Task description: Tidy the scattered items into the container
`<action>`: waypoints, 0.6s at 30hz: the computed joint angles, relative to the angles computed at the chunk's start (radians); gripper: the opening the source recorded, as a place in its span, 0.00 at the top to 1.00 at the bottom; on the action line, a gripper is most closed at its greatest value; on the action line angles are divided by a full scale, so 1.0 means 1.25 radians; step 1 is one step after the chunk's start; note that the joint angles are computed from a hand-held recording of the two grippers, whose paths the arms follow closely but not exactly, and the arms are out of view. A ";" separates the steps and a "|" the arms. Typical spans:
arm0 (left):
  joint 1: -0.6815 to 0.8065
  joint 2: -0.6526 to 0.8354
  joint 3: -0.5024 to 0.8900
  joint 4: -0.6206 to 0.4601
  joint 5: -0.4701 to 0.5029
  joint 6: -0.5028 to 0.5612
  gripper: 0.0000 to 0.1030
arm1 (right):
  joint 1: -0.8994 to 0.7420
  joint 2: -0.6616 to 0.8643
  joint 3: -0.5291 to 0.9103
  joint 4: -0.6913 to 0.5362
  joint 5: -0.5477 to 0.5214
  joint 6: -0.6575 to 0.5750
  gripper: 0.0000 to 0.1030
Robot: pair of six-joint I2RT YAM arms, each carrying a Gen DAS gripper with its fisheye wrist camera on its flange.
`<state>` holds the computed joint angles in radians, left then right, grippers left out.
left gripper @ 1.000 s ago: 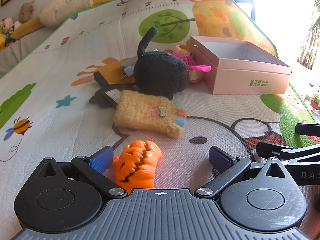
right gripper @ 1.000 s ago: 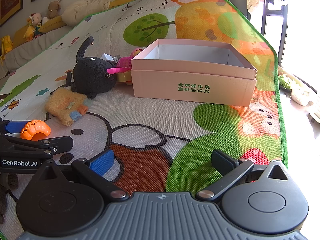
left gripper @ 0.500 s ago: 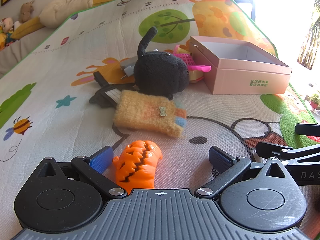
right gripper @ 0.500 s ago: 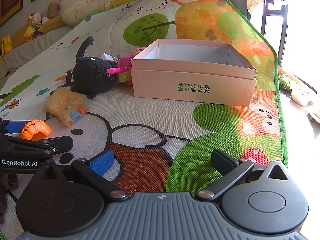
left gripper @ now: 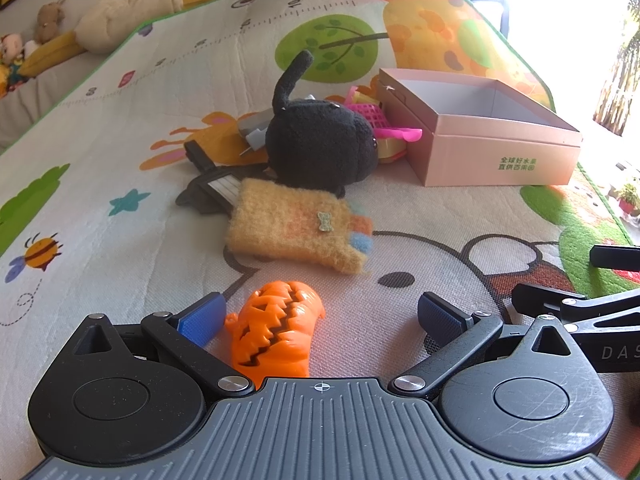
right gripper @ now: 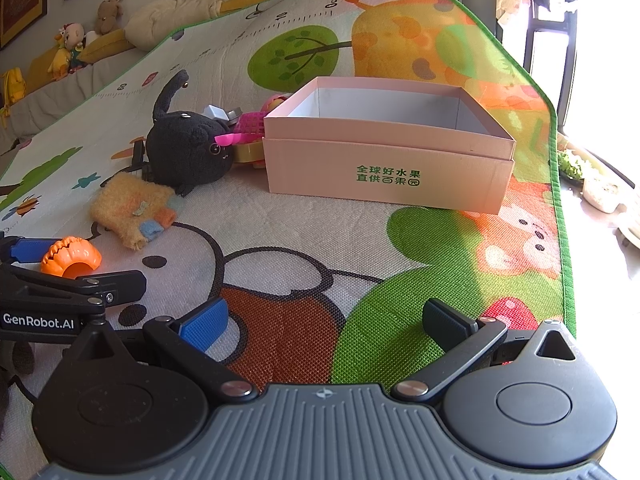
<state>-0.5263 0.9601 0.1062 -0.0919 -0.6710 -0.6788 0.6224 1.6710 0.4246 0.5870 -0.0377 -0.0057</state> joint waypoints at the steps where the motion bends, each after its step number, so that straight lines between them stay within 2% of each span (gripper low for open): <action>1: 0.000 0.001 0.000 0.001 -0.001 0.000 0.00 | -0.001 0.000 0.001 -0.002 -0.001 -0.001 0.00; 10: 0.011 -0.008 0.000 -0.003 0.013 0.010 0.00 | -0.002 -0.017 0.004 -0.037 -0.002 -0.013 0.00; 18: 0.034 -0.034 -0.008 -0.004 0.039 0.039 0.00 | -0.007 -0.028 0.041 -0.119 -0.012 -0.016 0.00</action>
